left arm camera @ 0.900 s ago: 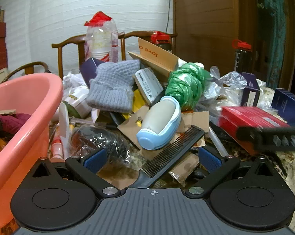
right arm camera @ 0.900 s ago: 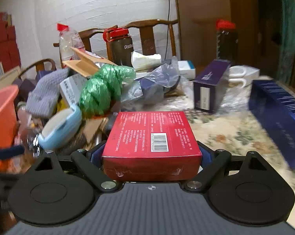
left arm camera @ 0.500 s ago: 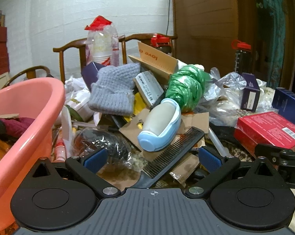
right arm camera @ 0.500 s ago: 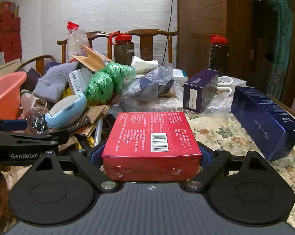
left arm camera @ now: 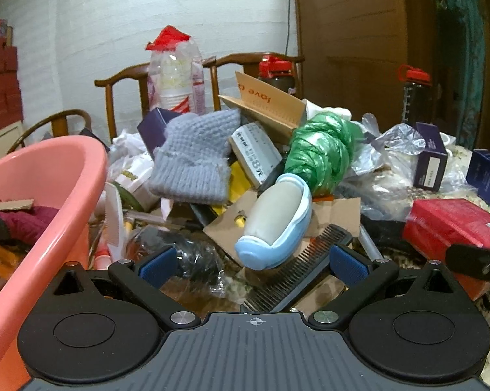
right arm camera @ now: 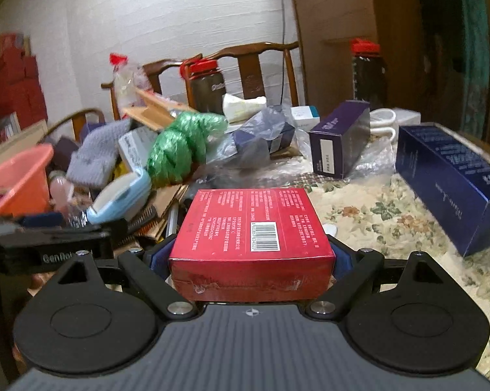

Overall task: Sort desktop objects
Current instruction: 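Grasp the blue-white bottle with the left tool while the right tool holds the red box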

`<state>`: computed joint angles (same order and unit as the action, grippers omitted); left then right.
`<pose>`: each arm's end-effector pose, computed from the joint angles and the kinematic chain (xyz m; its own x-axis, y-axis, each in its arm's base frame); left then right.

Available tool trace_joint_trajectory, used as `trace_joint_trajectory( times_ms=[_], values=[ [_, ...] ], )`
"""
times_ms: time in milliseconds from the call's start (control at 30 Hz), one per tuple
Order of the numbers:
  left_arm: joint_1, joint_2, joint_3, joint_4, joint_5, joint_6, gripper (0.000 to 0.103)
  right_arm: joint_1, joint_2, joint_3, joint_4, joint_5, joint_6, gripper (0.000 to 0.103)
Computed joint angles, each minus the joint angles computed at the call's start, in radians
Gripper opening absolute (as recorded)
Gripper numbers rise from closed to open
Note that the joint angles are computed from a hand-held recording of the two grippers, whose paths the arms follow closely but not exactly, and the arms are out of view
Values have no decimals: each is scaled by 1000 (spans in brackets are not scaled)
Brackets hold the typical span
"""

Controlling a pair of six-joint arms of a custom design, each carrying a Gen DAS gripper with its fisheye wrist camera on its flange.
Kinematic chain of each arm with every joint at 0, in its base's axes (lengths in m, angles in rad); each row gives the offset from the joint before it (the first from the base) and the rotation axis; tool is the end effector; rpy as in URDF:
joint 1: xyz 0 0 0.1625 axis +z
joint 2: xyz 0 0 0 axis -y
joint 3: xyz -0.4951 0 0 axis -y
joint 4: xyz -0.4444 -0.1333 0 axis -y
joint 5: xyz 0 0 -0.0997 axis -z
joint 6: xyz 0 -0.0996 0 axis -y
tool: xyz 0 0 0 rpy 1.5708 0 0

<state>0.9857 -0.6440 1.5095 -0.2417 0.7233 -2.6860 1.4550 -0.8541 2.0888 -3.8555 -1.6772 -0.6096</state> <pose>-0.2018 -0.6811 0.0020 -0.6553 0.0870 -0.7503 0.6803 0.4996 -0.5362 0.0517 -0.6174 0.1535 -0.8340 -0.1138 0.5400 -0.5123 0.5234 -0.6809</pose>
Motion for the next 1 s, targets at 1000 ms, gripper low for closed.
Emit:
trace_joint_trajectory(
  times_ms=[1000],
  values=[
    [12, 111, -233, 209, -67, 14, 74, -28, -46, 5, 96, 78, 101, 92]
  ],
)
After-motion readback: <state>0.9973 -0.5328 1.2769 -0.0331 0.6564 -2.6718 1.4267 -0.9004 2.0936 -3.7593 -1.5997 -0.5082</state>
